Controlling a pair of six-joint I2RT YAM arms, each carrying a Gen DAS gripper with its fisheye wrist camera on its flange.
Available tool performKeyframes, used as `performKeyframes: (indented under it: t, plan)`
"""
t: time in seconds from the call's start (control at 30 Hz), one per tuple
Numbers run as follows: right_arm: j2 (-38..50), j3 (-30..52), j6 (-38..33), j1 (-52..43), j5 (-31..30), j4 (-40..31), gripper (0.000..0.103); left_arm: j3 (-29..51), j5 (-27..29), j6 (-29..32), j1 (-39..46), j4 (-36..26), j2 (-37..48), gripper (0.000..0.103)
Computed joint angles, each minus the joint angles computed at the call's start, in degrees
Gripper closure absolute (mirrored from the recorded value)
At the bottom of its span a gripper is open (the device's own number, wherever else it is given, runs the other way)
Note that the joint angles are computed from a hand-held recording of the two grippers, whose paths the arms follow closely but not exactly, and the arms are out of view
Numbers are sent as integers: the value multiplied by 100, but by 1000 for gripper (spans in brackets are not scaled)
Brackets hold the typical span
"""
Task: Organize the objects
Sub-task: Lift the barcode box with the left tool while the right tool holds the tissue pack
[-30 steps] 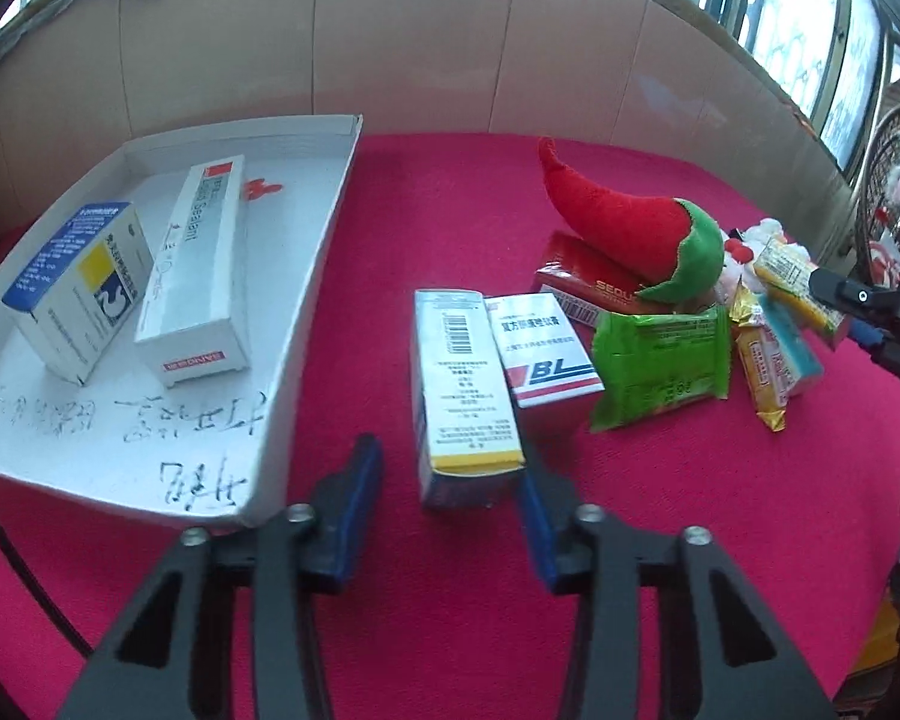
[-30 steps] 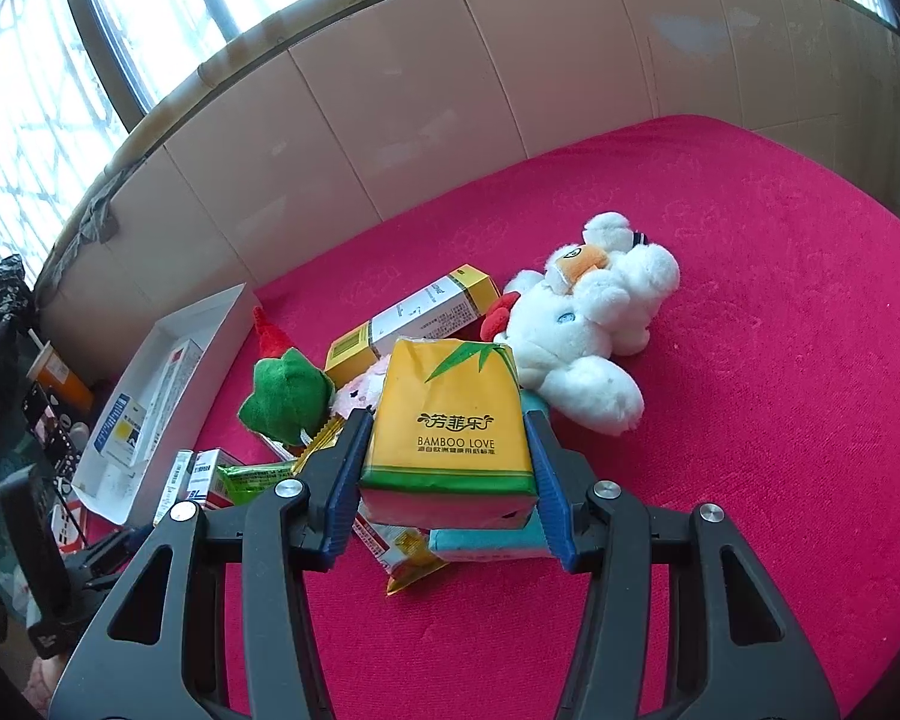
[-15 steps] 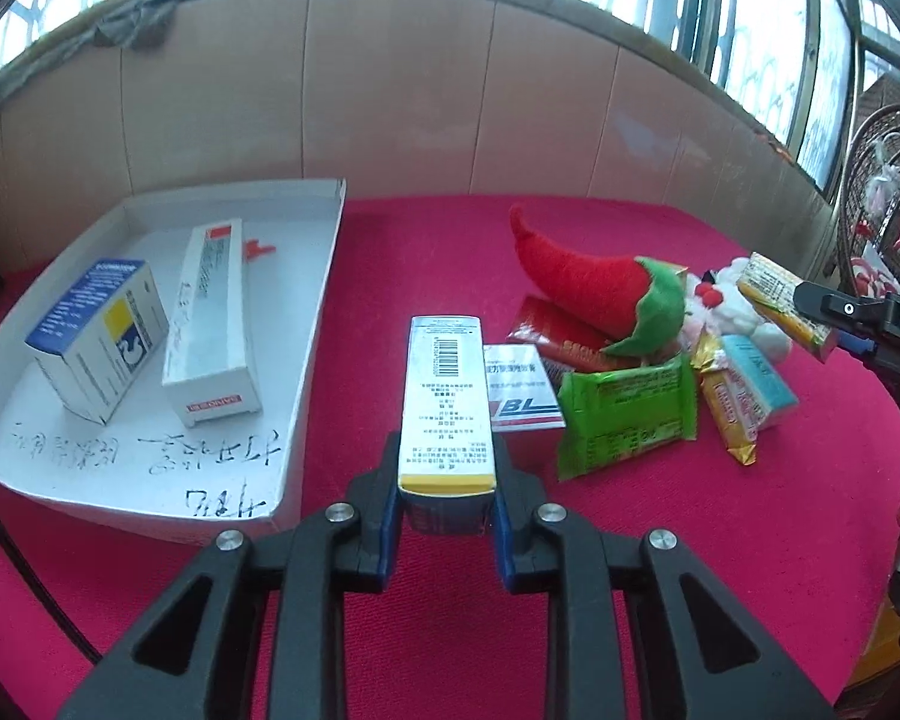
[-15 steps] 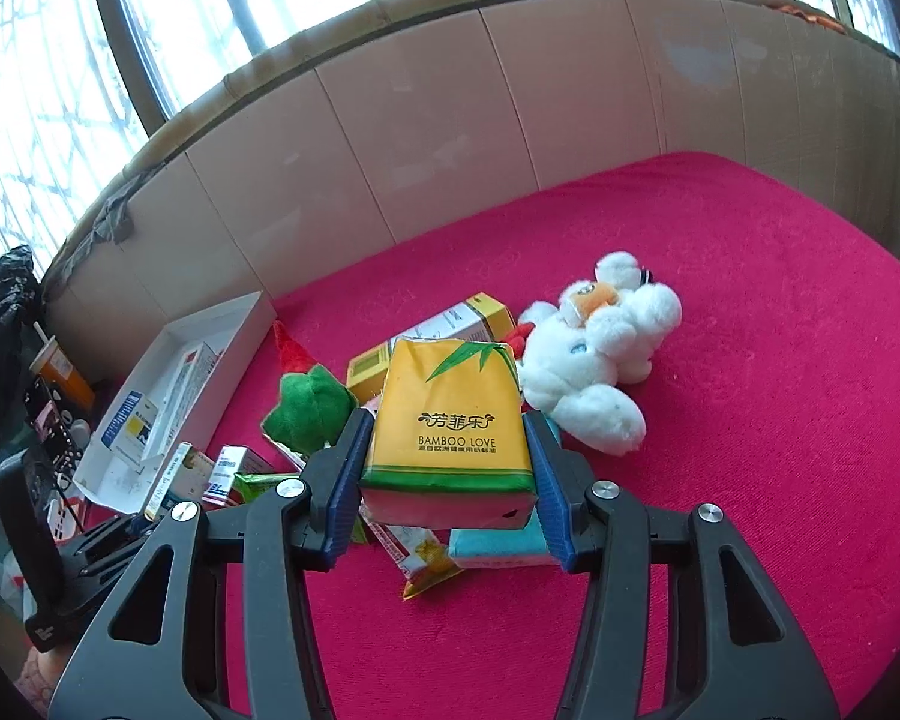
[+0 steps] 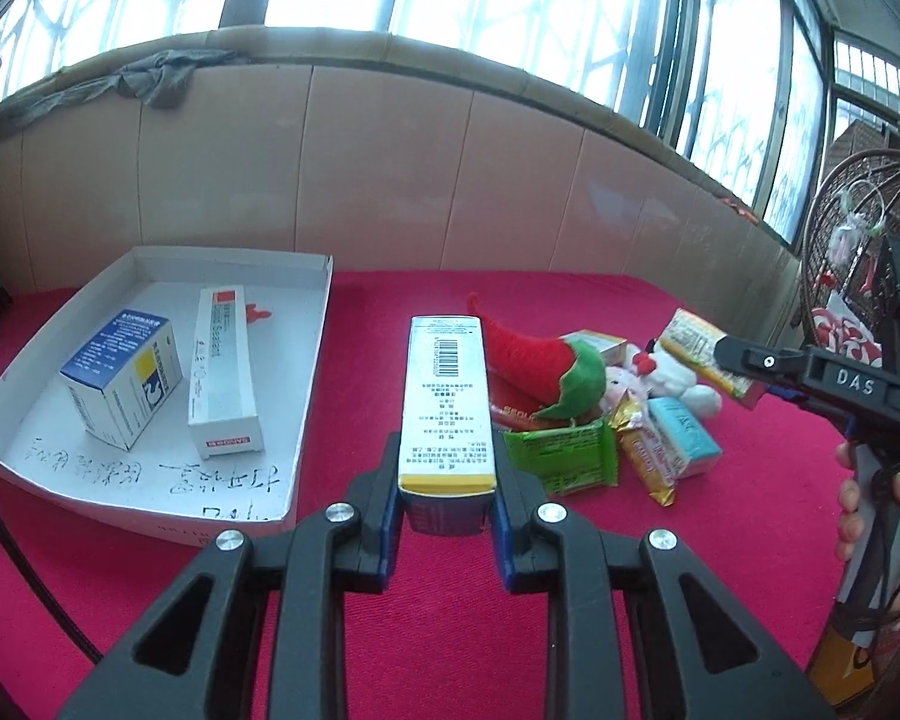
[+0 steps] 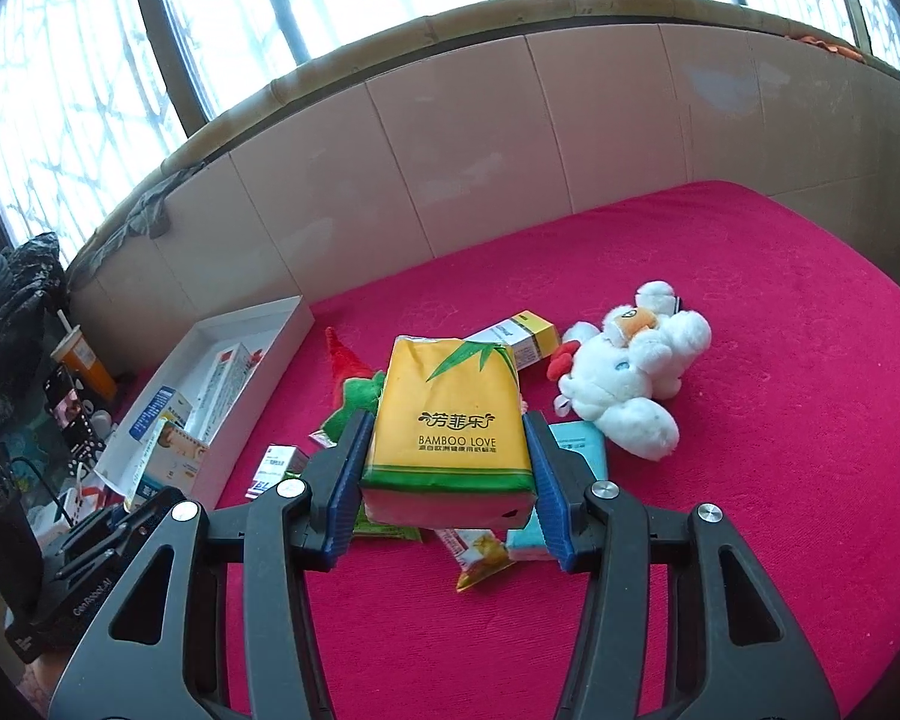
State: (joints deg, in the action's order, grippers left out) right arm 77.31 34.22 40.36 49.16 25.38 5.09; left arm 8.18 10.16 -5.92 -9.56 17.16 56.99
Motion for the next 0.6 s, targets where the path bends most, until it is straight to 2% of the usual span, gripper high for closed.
performKeyframes:
  t: [0.23, 0.6]
  plan:
    - [-81, 49, -102, 198, 118, 16, 54, -27, 12, -36, 15, -520, -838, 80]
    - [-79, 211, -154, 377, 239, -150, 54, -42, 345, -15, 410, -745, -1144, 80]
